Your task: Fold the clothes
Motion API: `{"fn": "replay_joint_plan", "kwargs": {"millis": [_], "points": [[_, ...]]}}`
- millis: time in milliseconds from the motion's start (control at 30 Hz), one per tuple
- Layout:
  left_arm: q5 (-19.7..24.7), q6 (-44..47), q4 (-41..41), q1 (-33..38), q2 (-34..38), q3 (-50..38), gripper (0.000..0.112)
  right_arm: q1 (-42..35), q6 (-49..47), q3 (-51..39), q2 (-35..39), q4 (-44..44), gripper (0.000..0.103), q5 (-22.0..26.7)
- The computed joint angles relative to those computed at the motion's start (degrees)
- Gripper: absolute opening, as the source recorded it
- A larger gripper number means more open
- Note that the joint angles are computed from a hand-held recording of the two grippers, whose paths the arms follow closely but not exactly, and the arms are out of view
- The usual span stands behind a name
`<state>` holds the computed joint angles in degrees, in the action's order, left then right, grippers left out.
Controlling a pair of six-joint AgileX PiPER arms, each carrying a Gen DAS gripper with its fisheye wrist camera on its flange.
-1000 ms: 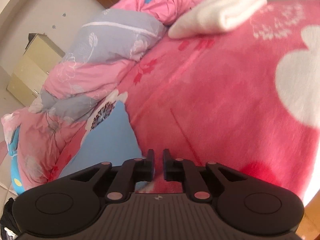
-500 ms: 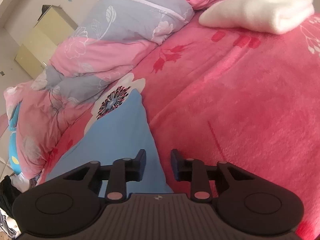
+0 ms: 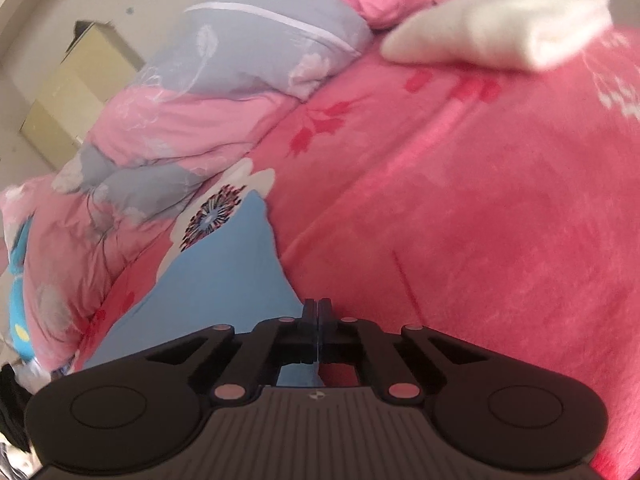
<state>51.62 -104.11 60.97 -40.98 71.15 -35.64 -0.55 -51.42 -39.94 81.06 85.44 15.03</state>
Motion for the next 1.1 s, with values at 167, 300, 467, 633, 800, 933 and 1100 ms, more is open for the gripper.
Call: {"fn": "replay_joint_plan", "kwargs": {"millis": [167,300,467,633,800,933,1100], "points": [[-0.1,0.1,0.0,0.0,0.0,0.0,0.102,-0.7,7.3,-3.0,0.5,-7.4,0.003,2.1],[-0.1,0.0,0.1,0.0,0.0,0.1,0.102,-0.3,12.8,-8.2,3.2,-14.2,0.004,3.0],[-0.1,0.0,0.2,0.0,0.1,0.1,0.103,1.8,20.1,-16.6,9.1,-25.2,0.014,4.1],[-0.4,0.1,0.4,0.3,0.0,0.3,0.103,2.8,25.0,-23.2,15.4,-32.6,0.022,5.2],[-0.6,0.0,0.6,0.4,0.1,0.4,0.103,2.6,25.5,-25.4,18.9,-33.0,0.015,5.8],[-0.5,0.0,0.7,0.5,0.2,0.4,0.103,2.4,23.3,-24.1,18.5,-29.6,0.001,3.9],[-0.4,-0.1,0.6,0.3,0.3,0.4,0.103,1.6,23.5,-23.4,19.0,-28.3,0.000,2.4]]}}
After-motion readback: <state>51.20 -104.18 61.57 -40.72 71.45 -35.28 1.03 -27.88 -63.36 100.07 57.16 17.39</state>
